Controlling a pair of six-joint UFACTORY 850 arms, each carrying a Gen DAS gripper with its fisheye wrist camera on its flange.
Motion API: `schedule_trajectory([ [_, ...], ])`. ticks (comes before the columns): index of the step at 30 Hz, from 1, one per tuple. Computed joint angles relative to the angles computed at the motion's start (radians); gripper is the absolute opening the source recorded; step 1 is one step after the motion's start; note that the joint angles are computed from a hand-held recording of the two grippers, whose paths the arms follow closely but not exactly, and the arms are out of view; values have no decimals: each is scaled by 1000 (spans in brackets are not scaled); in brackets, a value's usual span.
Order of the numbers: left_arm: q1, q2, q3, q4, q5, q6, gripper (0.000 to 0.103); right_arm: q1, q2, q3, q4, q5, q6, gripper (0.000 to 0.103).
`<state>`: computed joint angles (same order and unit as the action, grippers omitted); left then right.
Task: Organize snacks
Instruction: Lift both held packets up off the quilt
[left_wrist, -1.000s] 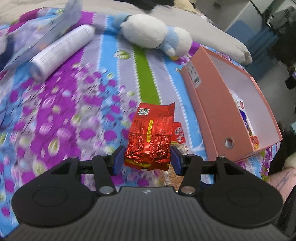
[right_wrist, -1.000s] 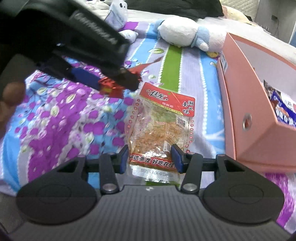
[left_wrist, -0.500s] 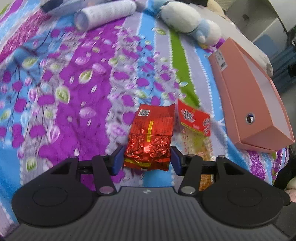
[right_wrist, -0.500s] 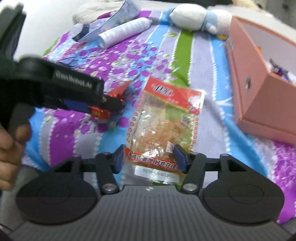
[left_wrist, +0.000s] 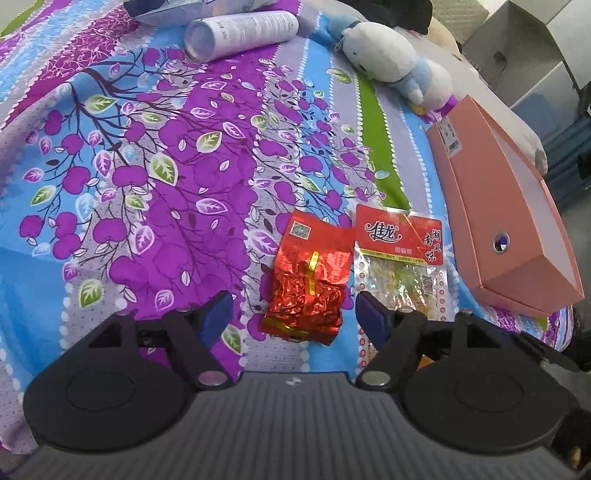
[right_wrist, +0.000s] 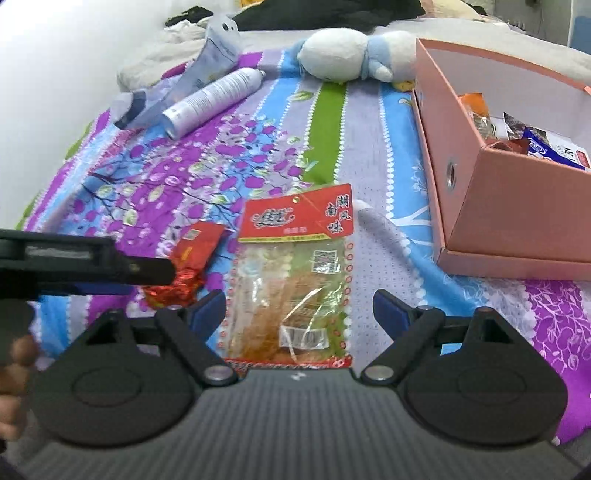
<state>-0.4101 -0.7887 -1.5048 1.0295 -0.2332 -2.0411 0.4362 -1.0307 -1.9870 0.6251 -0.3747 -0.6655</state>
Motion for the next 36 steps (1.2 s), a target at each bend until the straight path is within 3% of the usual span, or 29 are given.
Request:
schedule_trajectory([
  [6,-8,-9,-13,-59,-27,71,77,12,-63,-78,-60,-60,26,88],
  [11,-8,-18,-30,-130,-42,149,77,35,-58,-51,-180,-11,20,89],
  [15,-8,-23,-40,-171,-51,193,77,33,-64,-68,-199,-27,71,88],
  [20,-5,-22,-31,-102,-26,126,77,36,-40,-36,-212,9,62,61],
  [22,-2,-25,-34,-107,-15,136,77,32,-34,-35,-203,13,56,44],
  [28,-2,-53,-80,-217,-32,292,77,14,-37,-65,-187,-35,71,30],
  [36,-3,-95,-138,-271,-67,377,77,-9,-22,-47,-183,-54,113,28],
])
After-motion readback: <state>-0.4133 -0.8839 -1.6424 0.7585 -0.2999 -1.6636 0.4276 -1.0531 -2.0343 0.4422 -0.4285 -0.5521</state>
